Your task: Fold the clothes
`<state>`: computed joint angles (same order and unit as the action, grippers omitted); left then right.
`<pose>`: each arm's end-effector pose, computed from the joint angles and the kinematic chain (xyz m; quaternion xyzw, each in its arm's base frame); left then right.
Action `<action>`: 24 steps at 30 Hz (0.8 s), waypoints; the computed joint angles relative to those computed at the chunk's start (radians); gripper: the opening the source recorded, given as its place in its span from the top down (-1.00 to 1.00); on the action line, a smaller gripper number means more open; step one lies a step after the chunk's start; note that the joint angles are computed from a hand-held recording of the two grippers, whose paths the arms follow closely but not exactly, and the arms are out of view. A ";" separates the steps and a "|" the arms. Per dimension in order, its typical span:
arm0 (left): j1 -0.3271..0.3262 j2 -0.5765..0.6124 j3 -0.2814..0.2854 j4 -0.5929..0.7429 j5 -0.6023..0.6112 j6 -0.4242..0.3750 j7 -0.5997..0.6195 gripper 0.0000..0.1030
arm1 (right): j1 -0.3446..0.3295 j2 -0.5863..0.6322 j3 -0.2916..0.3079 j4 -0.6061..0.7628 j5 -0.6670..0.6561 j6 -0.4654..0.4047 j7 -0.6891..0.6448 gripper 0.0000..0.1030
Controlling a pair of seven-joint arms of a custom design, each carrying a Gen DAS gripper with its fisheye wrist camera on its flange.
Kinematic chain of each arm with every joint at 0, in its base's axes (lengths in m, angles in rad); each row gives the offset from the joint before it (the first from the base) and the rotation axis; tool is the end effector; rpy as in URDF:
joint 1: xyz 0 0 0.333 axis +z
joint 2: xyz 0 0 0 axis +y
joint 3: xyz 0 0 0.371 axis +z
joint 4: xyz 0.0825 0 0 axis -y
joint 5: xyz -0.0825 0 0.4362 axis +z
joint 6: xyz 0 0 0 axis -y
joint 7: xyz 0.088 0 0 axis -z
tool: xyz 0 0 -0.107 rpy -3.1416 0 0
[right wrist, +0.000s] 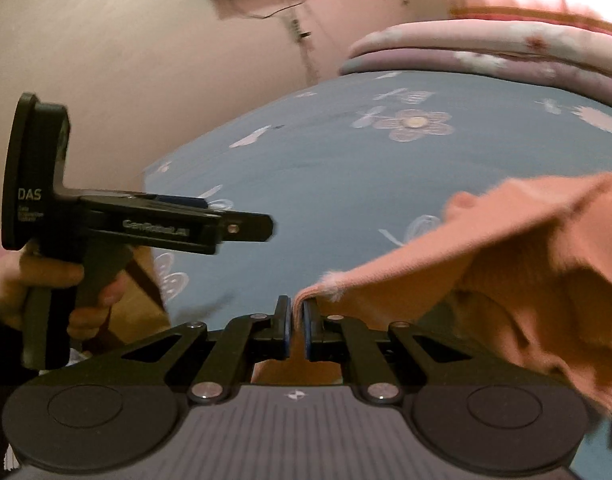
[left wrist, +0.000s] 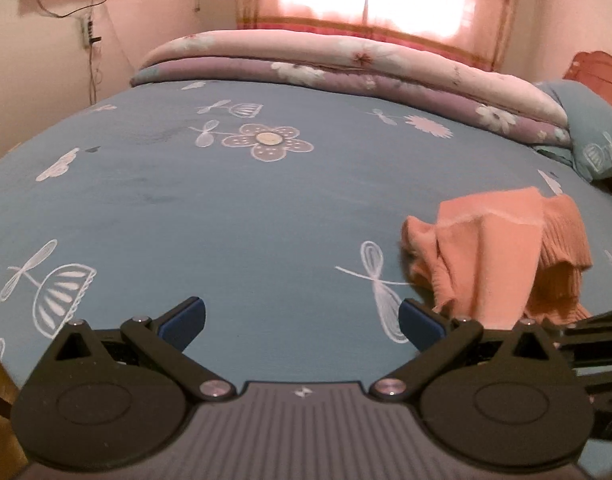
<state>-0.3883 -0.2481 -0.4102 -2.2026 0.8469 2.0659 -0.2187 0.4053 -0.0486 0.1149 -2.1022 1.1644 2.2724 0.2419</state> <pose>0.3907 -0.3650 0.5382 -0.8051 0.4231 -0.2286 0.3471 0.5133 0.3215 0.5058 -0.8660 0.1885 0.0834 0.4555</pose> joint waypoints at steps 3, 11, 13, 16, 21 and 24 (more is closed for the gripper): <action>-0.001 -0.004 0.001 -0.008 -0.007 0.000 -0.002 -0.99 | 0.013 0.021 0.013 0.022 -0.009 -0.014 0.005 0.82; 0.001 -0.002 0.000 -0.009 0.007 0.010 0.003 -0.99 | 0.012 0.049 0.023 0.025 -0.069 0.029 0.107 0.53; 0.005 0.010 0.004 0.002 0.026 0.032 0.017 -0.99 | 0.001 0.015 0.012 -0.009 -0.057 0.044 0.089 0.32; 0.012 0.049 0.016 0.037 0.072 0.100 0.059 -0.99 | -0.015 -0.033 -0.011 -0.055 -0.029 0.074 0.074 0.06; 0.018 0.167 0.046 0.151 0.147 0.238 0.196 -0.99 | -0.055 -0.089 -0.057 -0.115 0.003 0.137 0.133 -0.02; 0.004 0.263 0.066 0.250 0.184 0.302 0.297 -0.99 | -0.074 -0.102 -0.072 -0.138 0.001 0.189 0.180 -0.06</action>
